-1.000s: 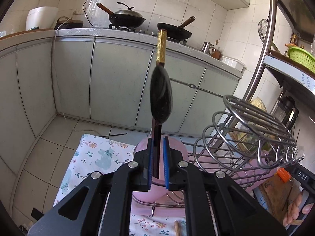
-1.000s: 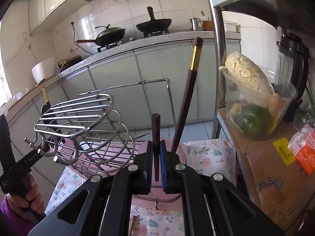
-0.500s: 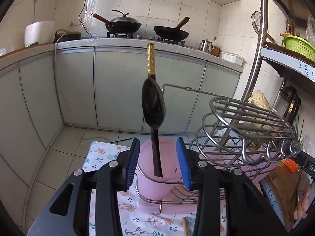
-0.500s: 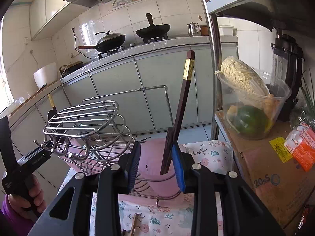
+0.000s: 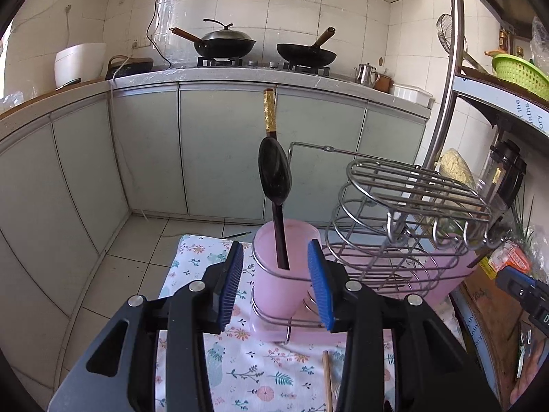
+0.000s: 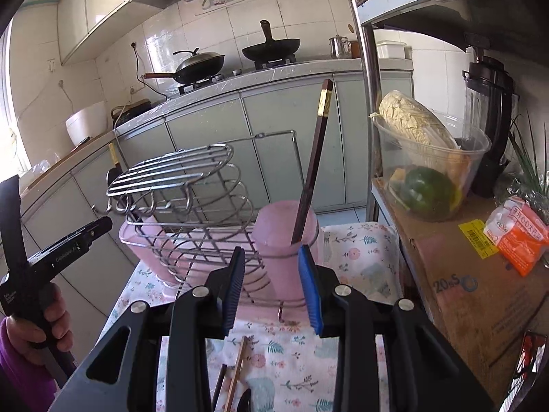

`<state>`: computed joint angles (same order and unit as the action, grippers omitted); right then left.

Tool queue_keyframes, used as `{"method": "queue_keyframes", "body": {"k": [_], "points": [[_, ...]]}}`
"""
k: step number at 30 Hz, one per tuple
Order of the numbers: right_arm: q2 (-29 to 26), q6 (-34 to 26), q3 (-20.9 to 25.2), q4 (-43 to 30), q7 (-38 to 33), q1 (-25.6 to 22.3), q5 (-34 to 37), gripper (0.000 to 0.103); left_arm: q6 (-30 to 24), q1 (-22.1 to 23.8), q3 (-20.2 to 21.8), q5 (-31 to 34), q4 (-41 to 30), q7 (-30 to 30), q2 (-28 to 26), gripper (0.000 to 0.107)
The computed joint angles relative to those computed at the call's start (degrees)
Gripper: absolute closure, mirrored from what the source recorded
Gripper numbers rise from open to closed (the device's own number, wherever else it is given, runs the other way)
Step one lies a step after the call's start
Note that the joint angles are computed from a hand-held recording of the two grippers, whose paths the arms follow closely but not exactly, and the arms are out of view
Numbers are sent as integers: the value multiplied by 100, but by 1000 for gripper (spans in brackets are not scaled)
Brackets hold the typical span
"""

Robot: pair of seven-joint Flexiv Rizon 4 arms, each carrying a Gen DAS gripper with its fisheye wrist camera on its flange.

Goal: Organize utensils
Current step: 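Lower the spoon and chopstick into the pink cup and open both tools, then withdraw both open tools from the pink cup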

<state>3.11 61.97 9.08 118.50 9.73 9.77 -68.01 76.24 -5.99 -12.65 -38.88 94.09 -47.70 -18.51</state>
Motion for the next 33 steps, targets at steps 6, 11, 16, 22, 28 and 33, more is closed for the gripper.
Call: {"method": "queue_keyframes", "body": {"k": [6, 11, 16, 22, 28, 33], "points": [[109, -247, 136, 95, -72, 114, 119, 72, 97, 7, -11, -195, 339, 149, 229, 68], [179, -340, 193, 132, -68, 166, 128, 72, 166, -12, -10, -452, 527, 307, 366, 67], [209, -446, 239, 134, -132, 222, 175, 72, 186, -71, 44, -578, 640, 410, 467, 68], [227, -511, 265, 133, -178, 264, 201, 72, 272, -127, 63, -753, 730, 560, 539, 67], [245, -560, 280, 145, -166, 282, 187, 72, 304, -166, 95, -916, 801, 705, 594, 68], [288, -656, 310, 178, -130, 295, 144, 72, 278, -214, 159, -864, 818, 659, 596, 67]]}}
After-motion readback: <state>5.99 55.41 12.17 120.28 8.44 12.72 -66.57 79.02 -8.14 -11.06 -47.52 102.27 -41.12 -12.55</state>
